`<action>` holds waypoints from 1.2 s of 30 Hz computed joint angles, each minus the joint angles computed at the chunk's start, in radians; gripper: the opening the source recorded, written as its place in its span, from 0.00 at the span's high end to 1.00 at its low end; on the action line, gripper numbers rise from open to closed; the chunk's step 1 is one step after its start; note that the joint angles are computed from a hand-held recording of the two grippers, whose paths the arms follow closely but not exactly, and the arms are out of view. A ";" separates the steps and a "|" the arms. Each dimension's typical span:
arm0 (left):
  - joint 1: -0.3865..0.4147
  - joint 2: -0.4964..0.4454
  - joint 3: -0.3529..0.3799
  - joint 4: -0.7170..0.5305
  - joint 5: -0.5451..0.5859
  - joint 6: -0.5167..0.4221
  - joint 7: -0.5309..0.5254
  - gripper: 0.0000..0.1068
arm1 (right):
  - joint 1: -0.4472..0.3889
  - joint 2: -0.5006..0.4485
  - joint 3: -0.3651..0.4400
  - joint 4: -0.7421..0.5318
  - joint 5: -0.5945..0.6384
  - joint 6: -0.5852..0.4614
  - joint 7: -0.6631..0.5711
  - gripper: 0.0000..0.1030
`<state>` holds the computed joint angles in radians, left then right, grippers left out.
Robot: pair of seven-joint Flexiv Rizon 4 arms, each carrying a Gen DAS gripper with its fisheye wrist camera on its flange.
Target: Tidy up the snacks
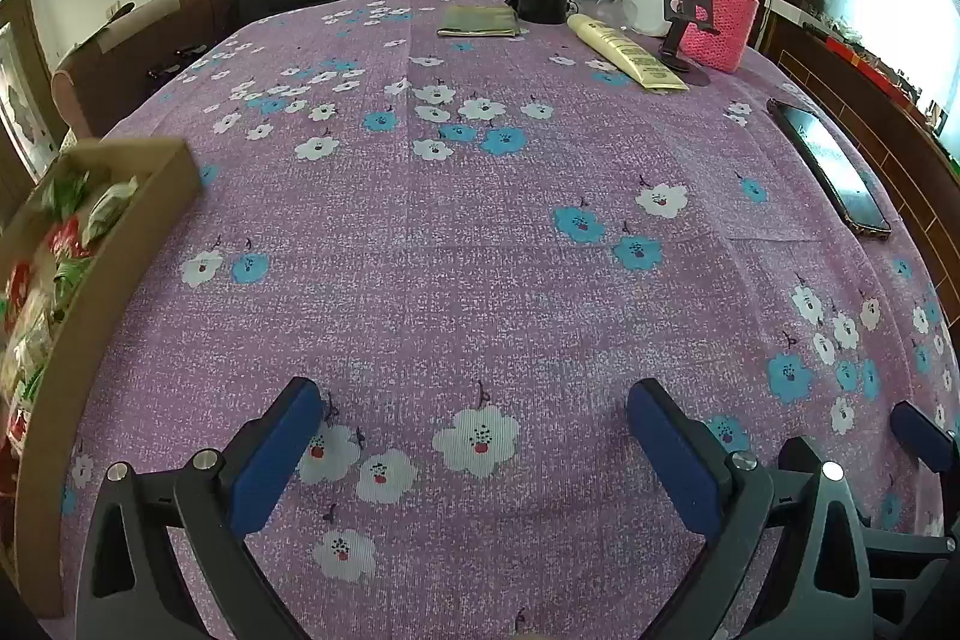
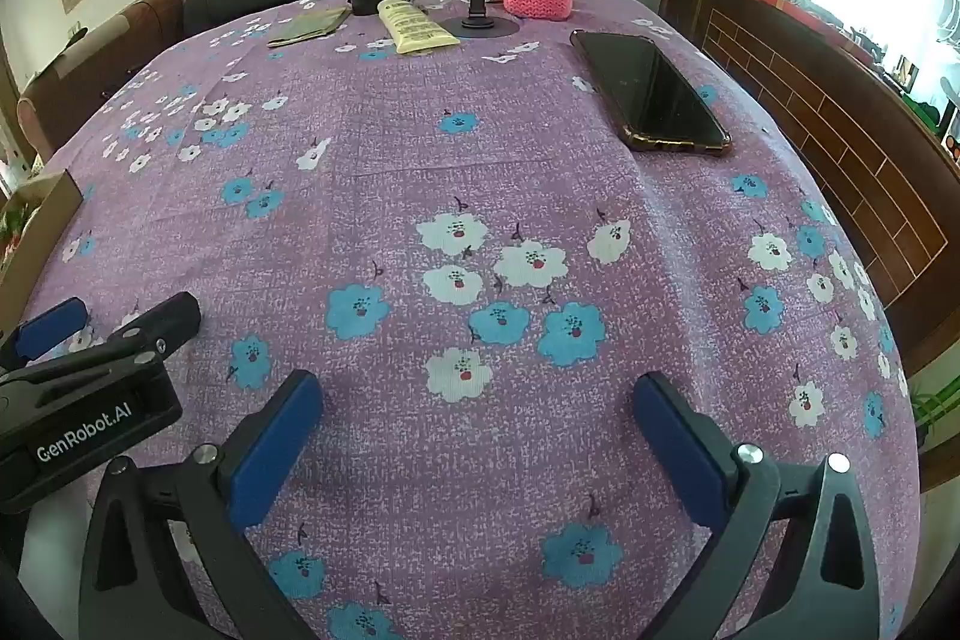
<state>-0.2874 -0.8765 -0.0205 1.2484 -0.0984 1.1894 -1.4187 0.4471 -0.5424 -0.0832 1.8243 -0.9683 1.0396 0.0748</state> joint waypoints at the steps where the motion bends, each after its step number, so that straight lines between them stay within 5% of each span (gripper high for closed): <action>1: 0.000 0.000 0.000 -0.001 0.000 0.000 0.000 0.04 | 0.000 0.000 0.000 0.000 -0.001 -0.001 0.000 0.00; 36: -0.004 -0.012 0.003 -0.021 0.004 -0.007 -0.006 0.04 | 0.000 -0.001 0.002 -0.003 0.002 -0.005 -0.004 0.00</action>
